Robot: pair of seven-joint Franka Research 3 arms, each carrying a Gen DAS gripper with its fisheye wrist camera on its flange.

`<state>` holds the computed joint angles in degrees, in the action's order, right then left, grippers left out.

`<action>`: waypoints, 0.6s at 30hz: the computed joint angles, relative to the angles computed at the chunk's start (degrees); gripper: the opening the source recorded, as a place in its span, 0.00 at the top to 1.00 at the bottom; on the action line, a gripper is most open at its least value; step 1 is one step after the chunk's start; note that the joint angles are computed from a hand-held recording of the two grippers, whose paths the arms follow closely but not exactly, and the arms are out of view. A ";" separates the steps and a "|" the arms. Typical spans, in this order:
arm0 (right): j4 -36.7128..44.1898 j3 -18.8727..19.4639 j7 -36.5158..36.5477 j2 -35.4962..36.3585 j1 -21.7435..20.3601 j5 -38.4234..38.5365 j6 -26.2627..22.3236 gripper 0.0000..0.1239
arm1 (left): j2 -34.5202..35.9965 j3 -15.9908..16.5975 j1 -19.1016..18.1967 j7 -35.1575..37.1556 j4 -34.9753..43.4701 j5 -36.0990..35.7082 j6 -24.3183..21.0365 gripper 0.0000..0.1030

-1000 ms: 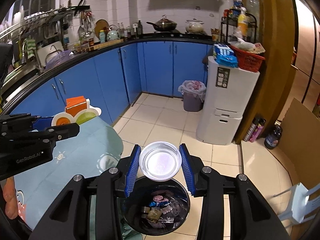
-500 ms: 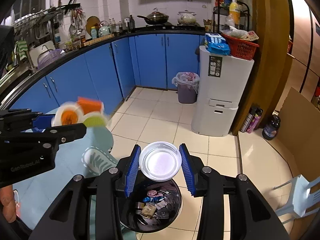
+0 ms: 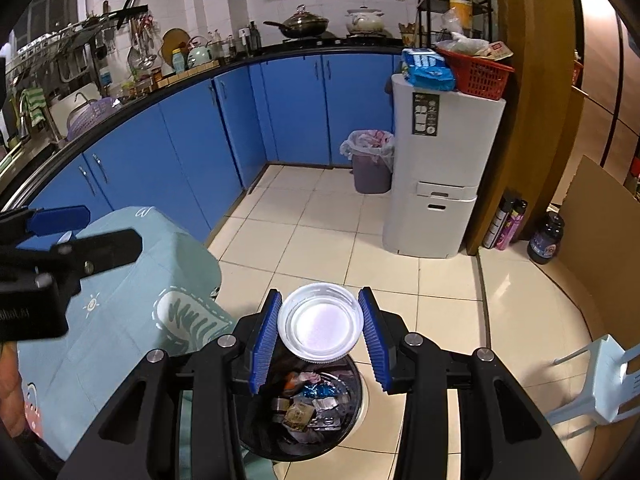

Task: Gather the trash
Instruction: 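Carry the dispenser and cap over the black bin and open both tools, then move the right tool to the blue paper cup while the left tool approaches the orange peel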

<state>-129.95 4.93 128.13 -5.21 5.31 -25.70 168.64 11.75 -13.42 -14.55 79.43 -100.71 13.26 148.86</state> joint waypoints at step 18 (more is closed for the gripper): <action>3.79 -0.67 1.00 2.62 2.50 2.55 -1.39 0.34 | -3.49 2.36 3.11 -5.24 -4.05 2.06 4.20 0.13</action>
<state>-126.16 4.25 129.13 -2.60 7.81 -23.16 167.25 8.26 -11.06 -11.44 74.19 -104.75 15.32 153.06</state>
